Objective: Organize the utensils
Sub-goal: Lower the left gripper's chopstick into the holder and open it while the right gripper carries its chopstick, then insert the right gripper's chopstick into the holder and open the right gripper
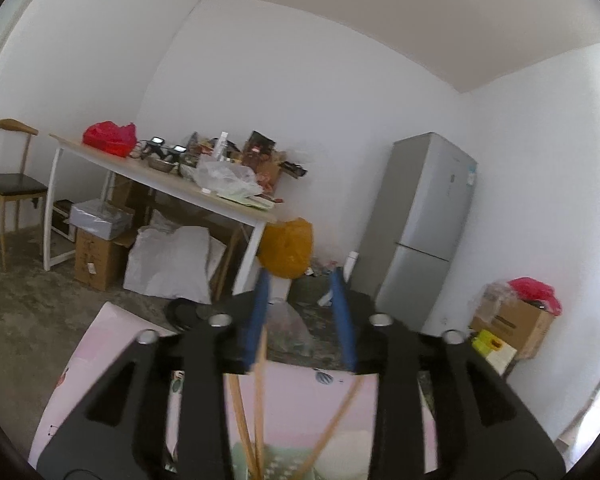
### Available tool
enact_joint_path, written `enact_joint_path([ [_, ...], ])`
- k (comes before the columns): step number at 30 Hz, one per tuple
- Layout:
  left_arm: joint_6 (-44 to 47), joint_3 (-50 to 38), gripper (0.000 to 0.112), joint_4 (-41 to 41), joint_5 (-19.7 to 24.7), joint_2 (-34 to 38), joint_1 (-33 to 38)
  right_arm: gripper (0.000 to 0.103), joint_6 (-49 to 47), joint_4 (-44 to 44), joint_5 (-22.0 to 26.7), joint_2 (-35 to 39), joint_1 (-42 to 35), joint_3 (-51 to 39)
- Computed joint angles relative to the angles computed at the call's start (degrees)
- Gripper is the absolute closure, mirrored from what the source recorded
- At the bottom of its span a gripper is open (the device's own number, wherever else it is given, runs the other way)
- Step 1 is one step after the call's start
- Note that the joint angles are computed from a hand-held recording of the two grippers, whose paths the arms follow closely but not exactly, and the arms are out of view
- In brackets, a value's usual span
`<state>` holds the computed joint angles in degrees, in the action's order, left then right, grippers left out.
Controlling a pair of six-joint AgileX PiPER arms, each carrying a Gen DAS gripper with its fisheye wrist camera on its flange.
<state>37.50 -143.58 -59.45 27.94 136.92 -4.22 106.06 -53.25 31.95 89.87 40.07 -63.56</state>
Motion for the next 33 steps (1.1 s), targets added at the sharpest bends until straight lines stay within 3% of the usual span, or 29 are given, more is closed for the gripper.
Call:
enact_joint_path([
  [3,13.6,12.5,0.064,-12.7,2.1,-7.5,2.8,0.097,0.5,-1.4,2.4,-0.4,1.5,-1.1],
  [9,26.2,27.1,0.047,-23.0,9.0,-16.5,9.7,0.097,-1.1,-4.0,7.3,-1.6,3.8,-4.8],
  [13,32.1,33.9,0.036,-22.8,12.1,-19.7,14.0,0.097,-4.9,-5.5,10.6,-1.8,4.4,-9.2],
  [20,39.8,43.1,0.029,-21.4,11.6,-21.2,18.8,0.097,-19.6,-3.8,12.1,1.4,1.7,-23.1],
  [26,48.4,47.9,0.025,-22.6,10.1,-21.2,20.0,0.097,-35.5,2.7,13.1,9.7,-2.4,-41.1],
  [33,53.3,51.0,0.023,-23.2,10.8,-20.5,20.6,0.097,-51.1,10.8,20.2,24.4,-4.8,-65.2],
])
